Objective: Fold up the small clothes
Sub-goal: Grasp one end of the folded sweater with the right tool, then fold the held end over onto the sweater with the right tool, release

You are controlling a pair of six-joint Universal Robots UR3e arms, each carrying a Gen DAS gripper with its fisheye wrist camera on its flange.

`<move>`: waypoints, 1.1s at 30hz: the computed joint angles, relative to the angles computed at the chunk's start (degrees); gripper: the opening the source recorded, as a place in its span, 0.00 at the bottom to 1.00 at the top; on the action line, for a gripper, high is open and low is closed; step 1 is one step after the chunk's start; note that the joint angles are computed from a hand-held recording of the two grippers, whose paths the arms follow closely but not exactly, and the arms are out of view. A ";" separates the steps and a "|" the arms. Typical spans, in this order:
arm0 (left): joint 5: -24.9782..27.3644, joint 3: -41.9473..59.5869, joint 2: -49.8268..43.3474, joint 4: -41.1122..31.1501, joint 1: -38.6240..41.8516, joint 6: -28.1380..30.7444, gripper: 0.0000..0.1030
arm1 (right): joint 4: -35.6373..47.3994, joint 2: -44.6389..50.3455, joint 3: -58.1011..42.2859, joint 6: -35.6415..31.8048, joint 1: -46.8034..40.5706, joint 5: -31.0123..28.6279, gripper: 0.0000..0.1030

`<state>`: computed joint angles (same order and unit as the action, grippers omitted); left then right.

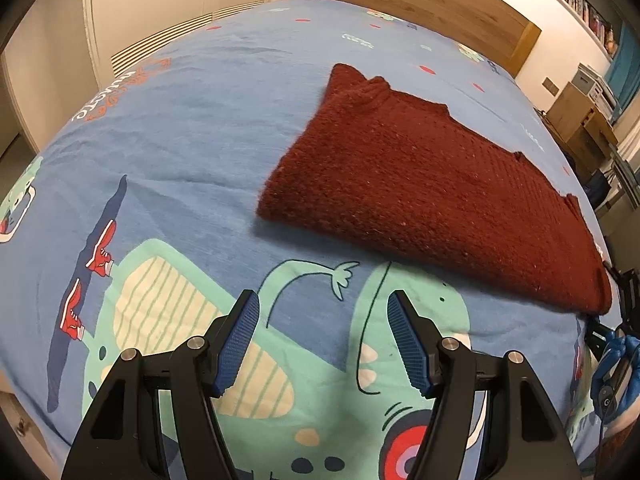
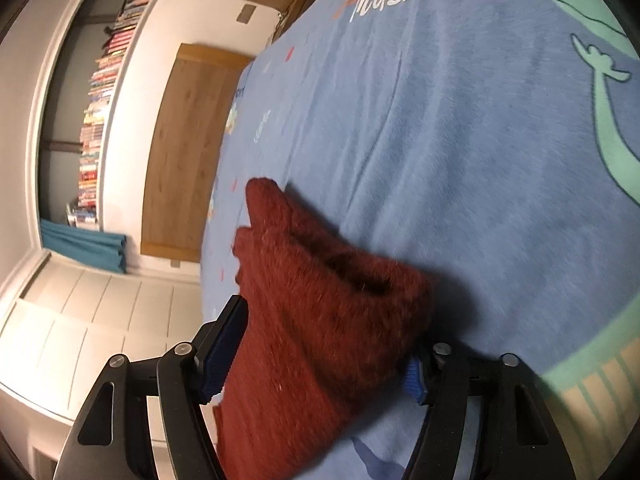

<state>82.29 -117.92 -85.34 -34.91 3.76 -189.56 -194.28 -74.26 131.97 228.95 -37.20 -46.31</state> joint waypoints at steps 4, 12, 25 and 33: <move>-0.66 0.63 -0.65 0.21 0.99 0.45 0.59 | -2.90 3.37 -1.18 3.31 -0.50 0.72 0.45; -3.14 -0.39 0.87 -0.17 4.35 1.31 0.59 | -1.06 2.08 -1.95 3.74 -1.06 2.32 0.26; -12.31 -4.05 13.04 -7.53 16.55 5.01 0.59 | 26.32 -3.93 -26.85 -1.29 12.12 -7.03 0.16; -18.79 -5.89 20.46 -14.81 28.22 10.23 0.59 | 38.92 10.30 -56.82 1.53 27.49 -14.20 0.15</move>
